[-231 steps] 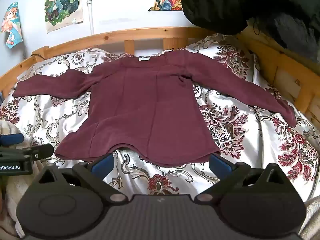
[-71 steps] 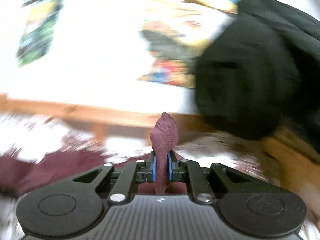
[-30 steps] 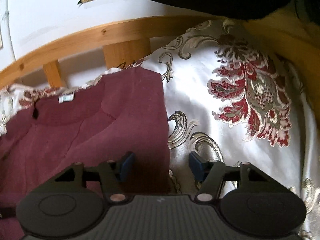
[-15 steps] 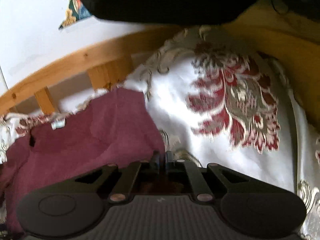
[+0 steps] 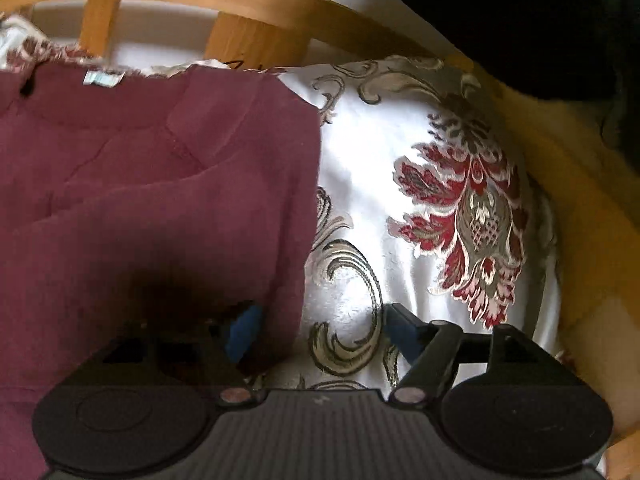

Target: Fold small clothes

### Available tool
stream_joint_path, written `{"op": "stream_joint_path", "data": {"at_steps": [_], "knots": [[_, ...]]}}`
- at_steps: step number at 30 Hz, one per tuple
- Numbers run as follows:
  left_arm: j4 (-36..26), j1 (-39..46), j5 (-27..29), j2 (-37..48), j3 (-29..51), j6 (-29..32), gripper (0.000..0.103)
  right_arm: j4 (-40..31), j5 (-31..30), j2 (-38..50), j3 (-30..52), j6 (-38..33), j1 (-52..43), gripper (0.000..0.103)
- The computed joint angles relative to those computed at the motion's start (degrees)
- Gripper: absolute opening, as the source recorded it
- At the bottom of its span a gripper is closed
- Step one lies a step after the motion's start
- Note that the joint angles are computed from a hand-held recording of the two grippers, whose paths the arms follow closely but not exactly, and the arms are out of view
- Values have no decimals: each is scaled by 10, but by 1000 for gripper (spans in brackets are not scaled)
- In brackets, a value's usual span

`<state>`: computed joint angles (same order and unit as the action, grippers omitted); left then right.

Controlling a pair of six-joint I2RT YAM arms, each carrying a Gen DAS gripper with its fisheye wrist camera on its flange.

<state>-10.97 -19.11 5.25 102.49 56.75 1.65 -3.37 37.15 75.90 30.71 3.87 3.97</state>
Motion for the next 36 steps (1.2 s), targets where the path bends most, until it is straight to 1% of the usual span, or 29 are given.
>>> {"op": "stream_joint_path", "data": {"at_steps": [1,2,3,5,6,8,10,13,16,18,20,22,25,28,29,31,32,33,35,36], "knots": [[-4,5,4,-2,2,-9,102,-9,9,0,5,4,6,77],[-11,13,13,-7,5,-21,102,-20,17,-4,10,11,12,82],[-15,24,26,-15,5,-32,102,-32,23,-13,13,21,19,89],[-13,49,52,-45,-6,-56,102,-53,29,-43,14,44,31,98],[-8,62,60,-64,-16,-65,102,-65,29,-61,15,58,40,100],[3,91,68,-114,-41,-75,102,-95,22,-95,19,89,56,101],[12,124,70,-158,-60,-71,102,-131,11,-129,25,125,75,102],[10,198,83,-209,-67,-72,102,-178,1,-183,23,167,107,102],[-9,304,160,-226,-48,-73,102,-238,4,-222,29,206,147,102],[-22,369,197,-219,-27,-47,102,-286,8,-243,38,247,177,102],[-18,419,208,-203,-9,-9,102,-340,6,-272,47,312,213,103],[-25,456,216,-171,20,21,102,-378,-14,-321,46,377,248,103],[-12,498,243,-104,67,20,102,-417,-30,-395,36,476,312,103],[-43,521,259,-42,123,7,102,-456,-3,-417,35,542,380,103],[-37,522,263,-31,127,4,102,-464,4,-417,33,547,391,103],[-13,517,262,-30,116,-5,102,-462,-5,-419,21,529,378,103],[0,511,257,-30,109,-11,100,-450,-24,-429,8,511,352,103],[10,507,253,-29,106,-19,97,-433,-56,-446,-10,489,311,103],[42,492,226,-26,96,-53,83,-415,-123,-476,-42,473,231,103],[61,484,205,-27,89,-77,79,-413,-159,-495,-55,462,189,103]]}}
